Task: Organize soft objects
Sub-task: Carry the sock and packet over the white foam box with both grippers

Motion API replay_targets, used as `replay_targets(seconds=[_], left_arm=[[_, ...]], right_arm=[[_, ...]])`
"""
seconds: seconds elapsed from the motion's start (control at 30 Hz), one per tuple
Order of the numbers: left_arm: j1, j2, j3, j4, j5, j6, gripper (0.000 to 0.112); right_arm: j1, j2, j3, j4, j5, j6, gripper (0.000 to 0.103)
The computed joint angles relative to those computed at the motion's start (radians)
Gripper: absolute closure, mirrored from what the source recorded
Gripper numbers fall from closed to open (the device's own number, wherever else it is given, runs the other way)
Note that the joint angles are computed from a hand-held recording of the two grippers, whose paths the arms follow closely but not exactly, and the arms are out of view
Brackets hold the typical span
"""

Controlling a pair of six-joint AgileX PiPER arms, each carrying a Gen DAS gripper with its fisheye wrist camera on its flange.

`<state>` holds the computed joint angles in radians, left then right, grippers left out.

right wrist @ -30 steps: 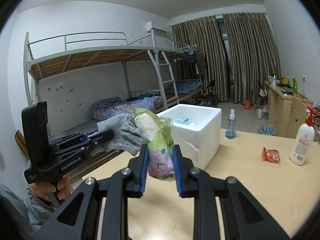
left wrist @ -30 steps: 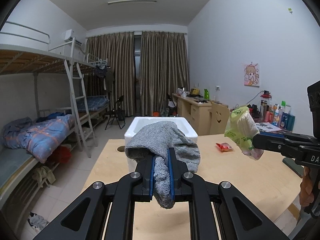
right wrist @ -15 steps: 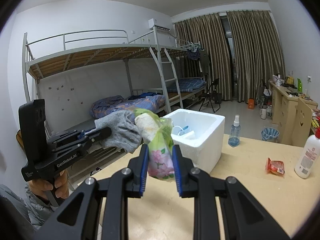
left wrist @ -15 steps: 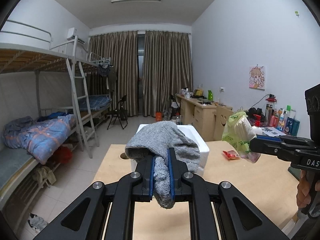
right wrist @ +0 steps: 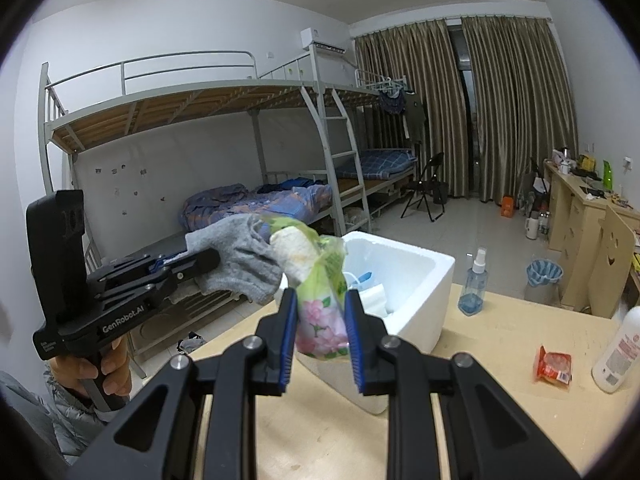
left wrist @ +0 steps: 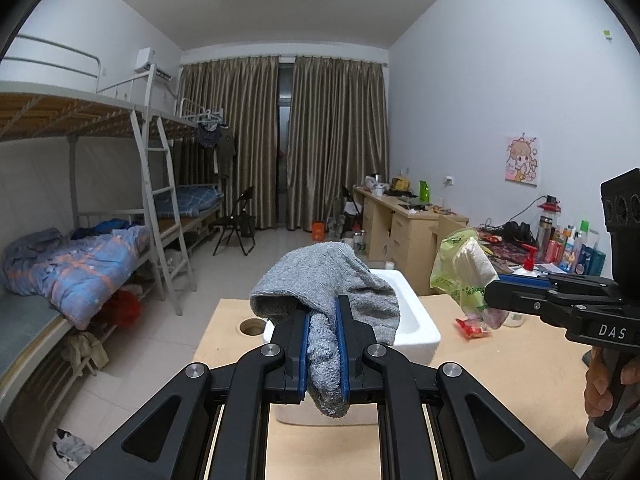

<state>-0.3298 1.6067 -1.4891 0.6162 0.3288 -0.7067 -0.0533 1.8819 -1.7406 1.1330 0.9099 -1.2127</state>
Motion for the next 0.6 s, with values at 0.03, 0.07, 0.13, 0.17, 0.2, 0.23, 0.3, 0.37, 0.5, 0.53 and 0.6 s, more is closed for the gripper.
replay_targets(seconds=[0.03, 0.07, 0.13, 0.17, 0.2, 0.23, 0.3, 0.37, 0.5, 0.53, 0.6], left_arm=[[-0.001, 0.012, -0.018, -0.008, 0.007, 0.01, 0.1], [0.006, 0.033, -0.048, -0.043, 0.013, 0.049, 0.1], [0.013, 0.066, -0.098, -0.103, 0.029, 0.112, 0.1], [0.019, 0.088, -0.13, -0.135, 0.035, 0.149, 0.1], [0.024, 0.107, -0.158, -0.166, 0.044, 0.182, 0.1], [0.027, 0.121, -0.179, -0.188, 0.051, 0.202, 0.1], [0.033, 0.157, -0.227, -0.233, 0.065, 0.245, 0.1], [0.044, 0.196, -0.291, -0.297, 0.094, 0.311, 0.1], [0.056, 0.279, -0.408, -0.369, 0.143, 0.385, 0.1], [0.058, 0.298, -0.435, -0.382, 0.155, 0.395, 0.1], [0.06, 0.337, -0.49, -0.394, 0.18, 0.409, 0.1]], right_arm=[[0.002, 0.008, -0.013, -0.01, -0.003, 0.009, 0.076], [0.005, 0.022, -0.043, -0.026, -0.001, 0.032, 0.076], [0.01, 0.049, -0.096, -0.051, 0.007, 0.069, 0.076], [0.013, 0.061, -0.121, -0.062, 0.008, 0.087, 0.076], [0.015, 0.072, -0.141, -0.072, 0.008, 0.103, 0.076], [0.018, 0.089, -0.173, -0.086, 0.012, 0.123, 0.076], [0.023, 0.115, -0.22, -0.107, 0.016, 0.153, 0.076], [0.027, 0.142, -0.27, -0.125, 0.02, 0.182, 0.076], [0.024, 0.201, -0.371, -0.151, 0.04, 0.234, 0.076], [0.024, 0.233, -0.425, -0.168, 0.055, 0.266, 0.076], [0.026, 0.283, -0.515, -0.195, 0.081, 0.316, 0.076]])
